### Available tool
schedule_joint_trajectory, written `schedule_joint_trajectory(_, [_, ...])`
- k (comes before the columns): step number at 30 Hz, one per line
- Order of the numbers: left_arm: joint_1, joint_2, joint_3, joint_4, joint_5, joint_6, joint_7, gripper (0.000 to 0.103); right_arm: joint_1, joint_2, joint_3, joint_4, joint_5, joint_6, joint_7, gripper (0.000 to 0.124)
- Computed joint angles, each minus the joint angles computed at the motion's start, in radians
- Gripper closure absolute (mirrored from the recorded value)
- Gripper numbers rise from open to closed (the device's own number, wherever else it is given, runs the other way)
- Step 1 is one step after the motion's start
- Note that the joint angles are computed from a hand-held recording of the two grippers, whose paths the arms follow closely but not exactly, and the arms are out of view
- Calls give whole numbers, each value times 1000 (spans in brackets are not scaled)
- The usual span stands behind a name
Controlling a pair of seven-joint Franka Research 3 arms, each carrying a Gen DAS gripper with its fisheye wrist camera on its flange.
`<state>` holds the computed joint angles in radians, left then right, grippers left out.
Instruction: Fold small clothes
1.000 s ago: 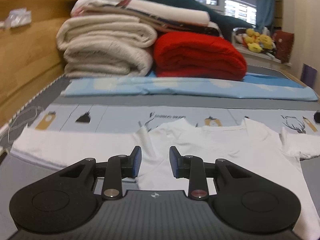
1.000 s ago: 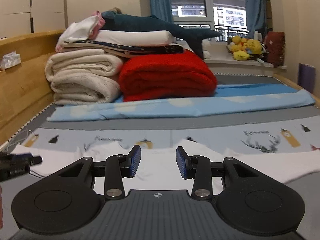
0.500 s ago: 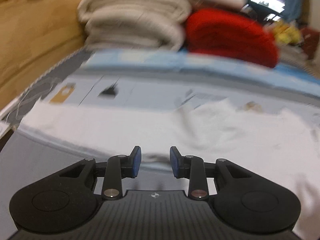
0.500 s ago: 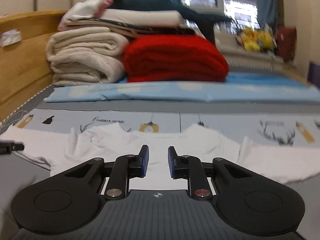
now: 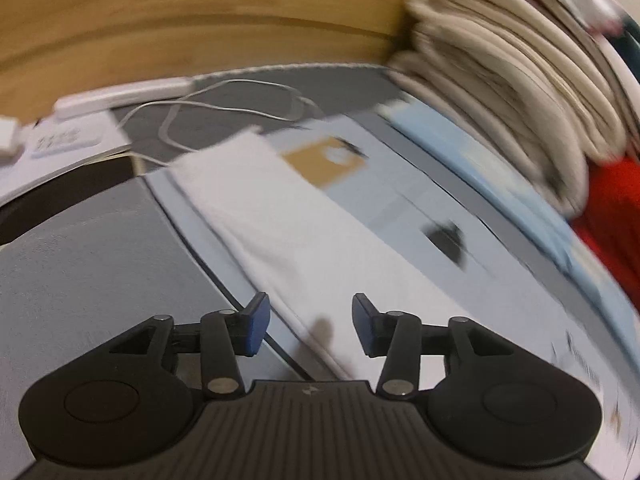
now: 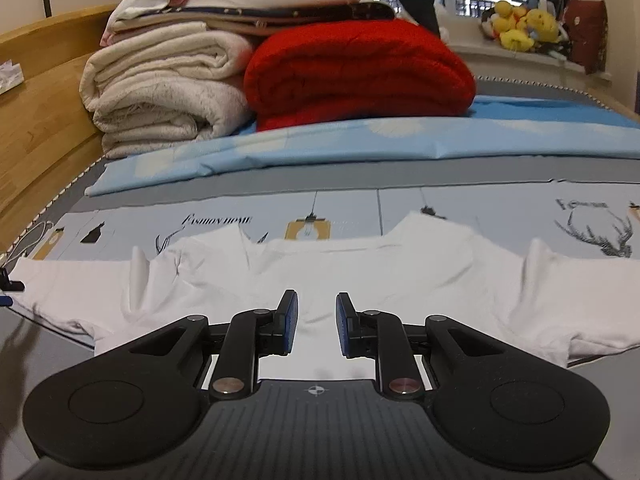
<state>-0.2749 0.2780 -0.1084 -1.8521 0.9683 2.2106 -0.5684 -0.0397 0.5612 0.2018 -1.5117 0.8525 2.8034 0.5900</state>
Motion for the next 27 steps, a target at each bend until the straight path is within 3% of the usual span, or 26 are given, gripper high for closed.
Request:
schedule_joint_trajectory(5, [59, -22, 31, -97, 32, 175, -170, 51, -13, -4, 6, -20, -9, -35, -66, 102])
schedule_joint_trajectory(7, [54, 1, 32, -77, 53, 153, -145, 55, -8, 1, 4, -23, -17, -32, -97, 102])
schedule_joint_trajectory(8, [50, 14, 28, -57, 52, 128, -104, 60, -4, 4, 2, -22, -22, -28, -106, 102])
schedule_joint_trajectory(9, [47, 26, 25, -40, 47, 111, -65, 83, 2, 8, -2, -21, -29, -21, -110, 102])
schedule_joint_trajectory(10, [43, 37, 23, -26, 44, 111, -38, 99, 10, 12, -8, -20, -40, -18, -105, 102])
schedule_joint_trajectory(11, [38, 40, 26, -23, 51, 112, -36, 99, 16, 17, -14, -15, -51, -21, -94, 102])
schedule_joint_trajectory(15, [-20, 70, 25, 75, 81, -17, 13, 99, 21, 18, -11, -18, -66, -26, -72, 102])
schedule_joint_trajectory(20, [-126, 97, 2, 256, 188, -112, 79, 99, 7, -11, 9, -44, -36, 2, -106, 103])
schedule_joint_trajectory(23, [-197, 159, -19, 411, 184, -122, 134, 99, 19, -33, -11, -55, -34, 29, -67, 105])
schedule_joint_trajectory(27, [-303, 294, -15, 626, 169, -113, 234, 99, 12, -76, -25, -82, -25, 44, -3, 117])
